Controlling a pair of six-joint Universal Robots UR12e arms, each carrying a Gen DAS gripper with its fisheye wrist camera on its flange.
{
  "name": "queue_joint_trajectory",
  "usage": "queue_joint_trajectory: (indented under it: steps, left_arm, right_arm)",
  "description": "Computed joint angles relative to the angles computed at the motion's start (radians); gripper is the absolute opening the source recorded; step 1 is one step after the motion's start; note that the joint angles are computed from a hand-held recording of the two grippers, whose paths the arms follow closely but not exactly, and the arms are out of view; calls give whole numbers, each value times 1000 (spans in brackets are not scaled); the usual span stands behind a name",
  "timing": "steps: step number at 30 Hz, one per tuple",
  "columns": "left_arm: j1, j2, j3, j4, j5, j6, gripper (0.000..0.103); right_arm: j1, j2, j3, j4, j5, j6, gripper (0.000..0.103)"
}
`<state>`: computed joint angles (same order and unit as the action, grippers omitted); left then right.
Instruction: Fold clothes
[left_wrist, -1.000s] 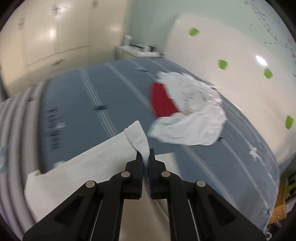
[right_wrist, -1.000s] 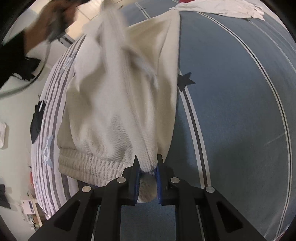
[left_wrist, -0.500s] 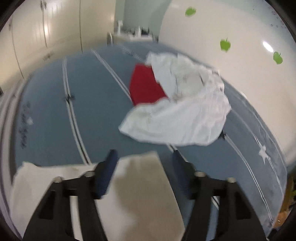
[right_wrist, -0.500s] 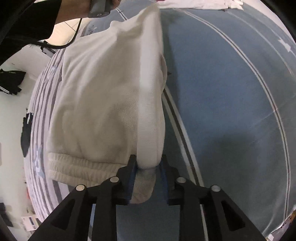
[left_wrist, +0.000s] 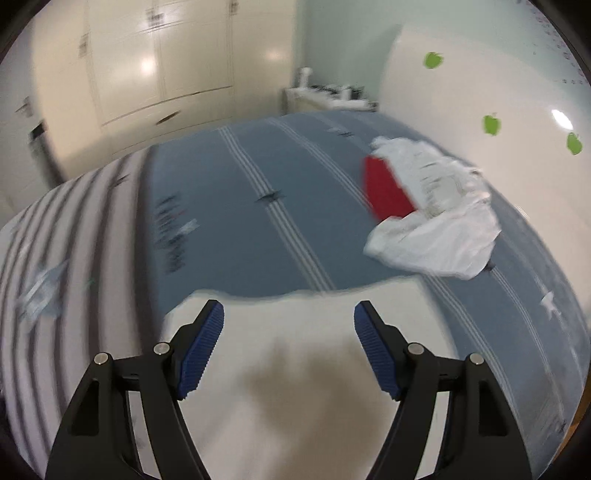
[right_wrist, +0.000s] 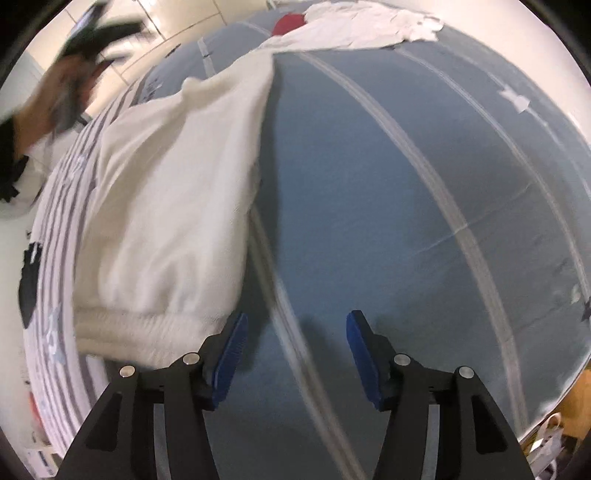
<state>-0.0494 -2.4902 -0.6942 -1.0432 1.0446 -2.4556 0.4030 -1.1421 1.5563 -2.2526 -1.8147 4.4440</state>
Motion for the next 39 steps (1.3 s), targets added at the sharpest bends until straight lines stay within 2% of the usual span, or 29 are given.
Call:
queue_joint_trajectory:
  steps: [2,5,7,8,10,14,19,23,25,27,28,29,31,32,33,35,36,37,39]
  left_arm:
    - [38,32,-56,-22,16,14,71]
    - [90,92,-170,-26,42,-9,71]
    - [125,137,-247,-75,56,-36,71]
    - [147,165,-293,-122,53,-16,71]
    - [175,216,-380,-127,57,-1,71]
    - [232,325,-567,-123,48,41,71]
    - [255,385,-677,-148,66,26,72]
    - [249,379,-696,-181,65,8,74]
    - [250,362,-681,-233,53,8,74]
    - [251,345,-659,-297,37,31,65]
    - [251,336,-648,-329,30,43,49]
    - [247,339,-654,-324,37,70,43]
    - [241,360,-693,-247,54,123,31]
    - [242,364,-700,-235,51,123,25]
    - [244,367,-700,-235,49,124,22]
    - [247,372,-699,-235,44,126,16]
    - [251,383,-700,-232,26,141,15]
    - [256,392,-702,-232,9,159,15]
    - [261,398,-689,-256,0,178,14]
  right_arm:
    - [-17,13,-8,-23,-13,-16,52]
    - [-49,48,-41,-80,-33,-78,52]
    - [-68,68,-64,-109,-41,-125,52]
    - [-77,80,-77,-123,-35,-143,52]
    - [-83,98,-98,-133,-14,-150,52]
    - [-60,41,-28,-94,-12,-212,52]
    - [-14,18,28,-59,38,-178,52]
    - [11,4,75,-126,97,-92,52]
    - [17,2,90,-158,118,-59,52]
    - [19,2,105,-204,145,-40,52]
    - [20,2,113,-230,159,-31,52]
    - [21,5,118,-249,180,-28,52]
    - [22,15,120,-273,240,-37,52]
    - [25,19,120,-286,255,-43,52]
    - [32,24,120,-301,252,-49,47]
    - [49,25,117,-332,226,-65,30]
    - [58,25,116,-347,209,-74,27]
    - [65,25,115,-363,200,-78,19]
    - [71,25,113,-396,198,-71,17]
